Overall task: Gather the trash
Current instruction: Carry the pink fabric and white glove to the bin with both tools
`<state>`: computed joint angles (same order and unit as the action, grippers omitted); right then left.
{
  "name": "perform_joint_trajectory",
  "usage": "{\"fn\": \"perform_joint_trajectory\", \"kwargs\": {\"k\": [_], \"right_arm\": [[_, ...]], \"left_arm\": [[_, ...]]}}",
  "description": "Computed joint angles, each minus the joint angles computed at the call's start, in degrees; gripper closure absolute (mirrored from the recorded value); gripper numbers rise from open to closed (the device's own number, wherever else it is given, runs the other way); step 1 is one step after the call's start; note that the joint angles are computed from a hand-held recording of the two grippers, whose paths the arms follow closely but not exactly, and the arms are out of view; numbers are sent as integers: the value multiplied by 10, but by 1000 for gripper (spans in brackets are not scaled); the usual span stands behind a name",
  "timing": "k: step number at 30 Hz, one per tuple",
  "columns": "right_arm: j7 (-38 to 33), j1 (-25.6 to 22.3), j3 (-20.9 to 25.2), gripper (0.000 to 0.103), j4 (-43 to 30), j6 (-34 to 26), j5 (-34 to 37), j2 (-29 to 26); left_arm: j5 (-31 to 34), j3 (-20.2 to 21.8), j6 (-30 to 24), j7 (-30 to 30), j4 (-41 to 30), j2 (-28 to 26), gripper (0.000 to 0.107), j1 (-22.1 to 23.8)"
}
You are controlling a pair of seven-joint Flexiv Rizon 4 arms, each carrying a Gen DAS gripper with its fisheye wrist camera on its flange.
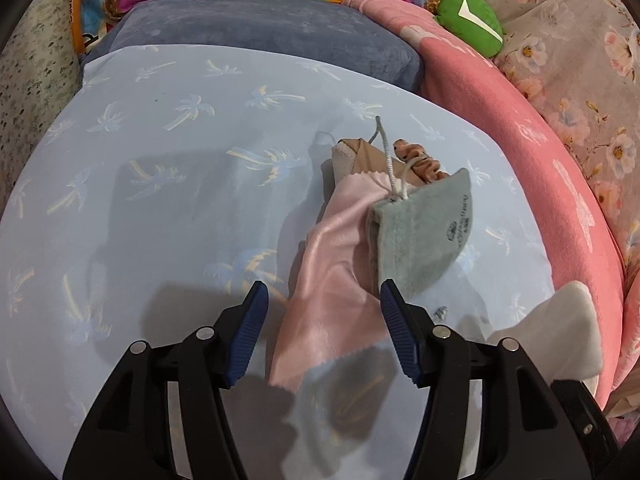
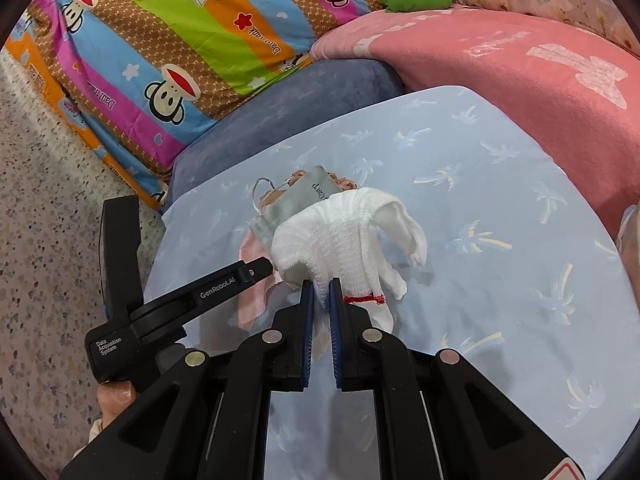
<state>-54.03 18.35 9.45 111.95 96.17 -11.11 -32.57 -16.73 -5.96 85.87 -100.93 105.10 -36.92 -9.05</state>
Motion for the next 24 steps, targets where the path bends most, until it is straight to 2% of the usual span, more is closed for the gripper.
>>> {"fn": "perform_joint_trajectory", "kwargs": {"k": [4,6,13,17,24], "right_arm": [[-1,-3,4,95,-9,-10,-1,-8],[-1,-4,7,95,-10,-12,0,-10],[-3,-5,12,95,8,-3,6,0],[2,4,-1,95,32,14,11,21],[12,25,-37,95,79,48,24,64]], "left_arm": [[13,7,-8,-14,-9,-8,80,-2],[-3,-20,-8,13,1,-4,100,18],[2,-25,22,25,42,29,105,12],[5,-28,31,27,61,51,105,3],[21,-4,20,16,54,77,105,-48]]}}
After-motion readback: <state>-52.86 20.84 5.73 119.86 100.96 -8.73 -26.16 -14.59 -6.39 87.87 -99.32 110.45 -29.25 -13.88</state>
